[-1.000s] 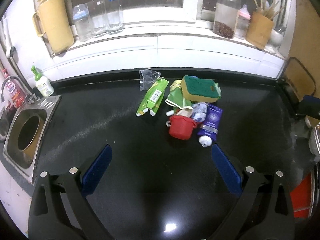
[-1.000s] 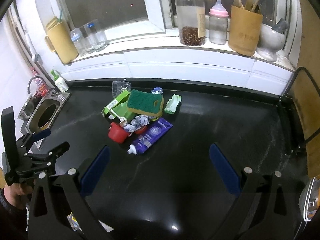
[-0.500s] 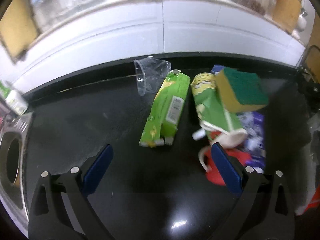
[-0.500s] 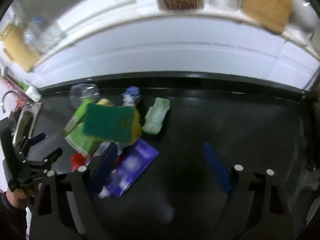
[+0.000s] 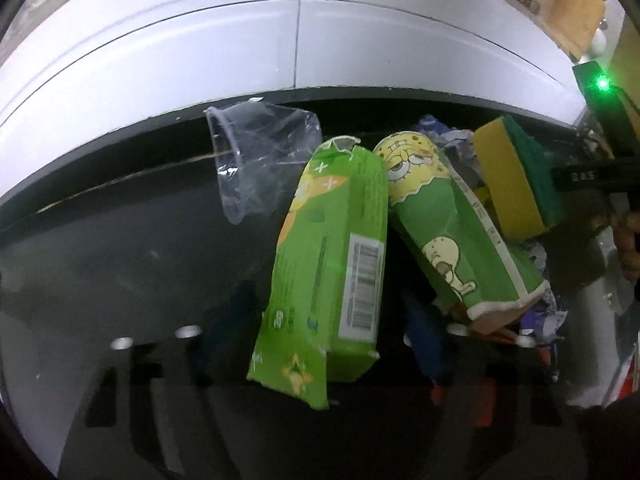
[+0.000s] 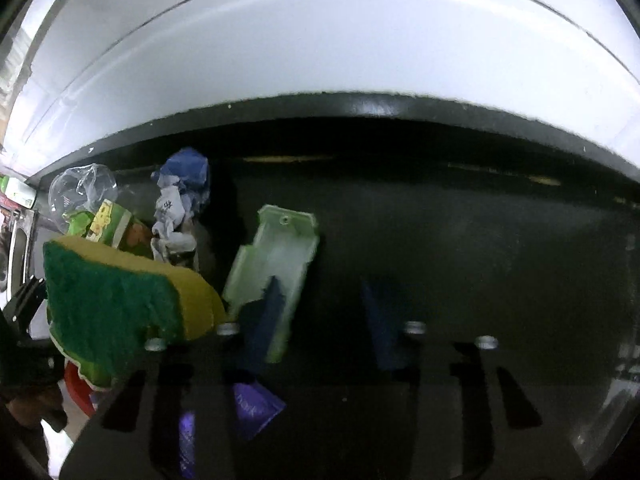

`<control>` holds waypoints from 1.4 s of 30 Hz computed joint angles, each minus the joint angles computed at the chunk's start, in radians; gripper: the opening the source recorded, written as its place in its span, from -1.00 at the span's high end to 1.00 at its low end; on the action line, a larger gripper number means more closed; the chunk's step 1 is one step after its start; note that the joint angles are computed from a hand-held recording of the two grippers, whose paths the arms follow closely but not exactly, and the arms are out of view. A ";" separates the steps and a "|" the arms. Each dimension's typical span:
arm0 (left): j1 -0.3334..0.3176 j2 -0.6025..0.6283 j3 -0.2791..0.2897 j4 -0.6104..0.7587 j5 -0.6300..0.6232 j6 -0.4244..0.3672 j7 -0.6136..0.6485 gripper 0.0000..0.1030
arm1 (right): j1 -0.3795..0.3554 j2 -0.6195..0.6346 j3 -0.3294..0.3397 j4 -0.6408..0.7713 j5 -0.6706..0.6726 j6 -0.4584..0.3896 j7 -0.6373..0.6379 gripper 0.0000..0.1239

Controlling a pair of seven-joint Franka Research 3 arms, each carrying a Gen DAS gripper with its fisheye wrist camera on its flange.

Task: Collect trash
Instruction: 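Grasp the green snack box with the left tool while the right tool grasps the pale green tray, then carry both items to the black bin and release them inside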

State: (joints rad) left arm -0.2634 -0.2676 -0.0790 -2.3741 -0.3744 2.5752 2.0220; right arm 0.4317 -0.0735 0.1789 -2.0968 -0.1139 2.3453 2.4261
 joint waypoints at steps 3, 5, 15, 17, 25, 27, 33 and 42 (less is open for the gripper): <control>0.002 0.026 0.001 0.026 0.005 -0.029 0.032 0.17 | 0.001 0.005 0.001 0.007 -0.003 0.002 -0.006 0.85; 0.010 0.025 -0.011 0.024 0.030 -0.014 0.037 0.38 | 0.003 0.002 0.003 0.007 -0.019 0.005 -0.002 0.89; 0.023 -0.082 -0.036 0.003 0.130 -0.033 -0.143 0.52 | 0.009 -0.089 0.038 -0.019 -0.086 -0.025 0.044 0.91; 0.023 -0.127 -0.041 -0.011 0.165 -0.050 -0.200 0.52 | 0.011 -0.120 0.053 -0.025 -0.092 -0.039 0.062 0.91; -0.015 -0.394 -0.065 -0.130 0.276 -0.157 -0.435 0.52 | 0.018 -0.277 0.130 -0.046 -0.106 -0.132 0.115 0.91; -0.038 -0.460 -0.069 -0.158 0.292 -0.193 -0.483 0.52 | 0.025 -0.339 0.146 -0.075 -0.090 -0.152 0.115 0.91; -0.114 -0.629 -0.079 -0.217 0.319 -0.296 -0.599 0.52 | 0.041 -0.460 0.213 -0.105 -0.045 -0.220 0.133 0.91; -0.162 -0.752 -0.096 -0.238 0.375 -0.398 -0.699 0.52 | 0.041 -0.553 0.269 -0.126 -0.006 -0.258 0.141 0.91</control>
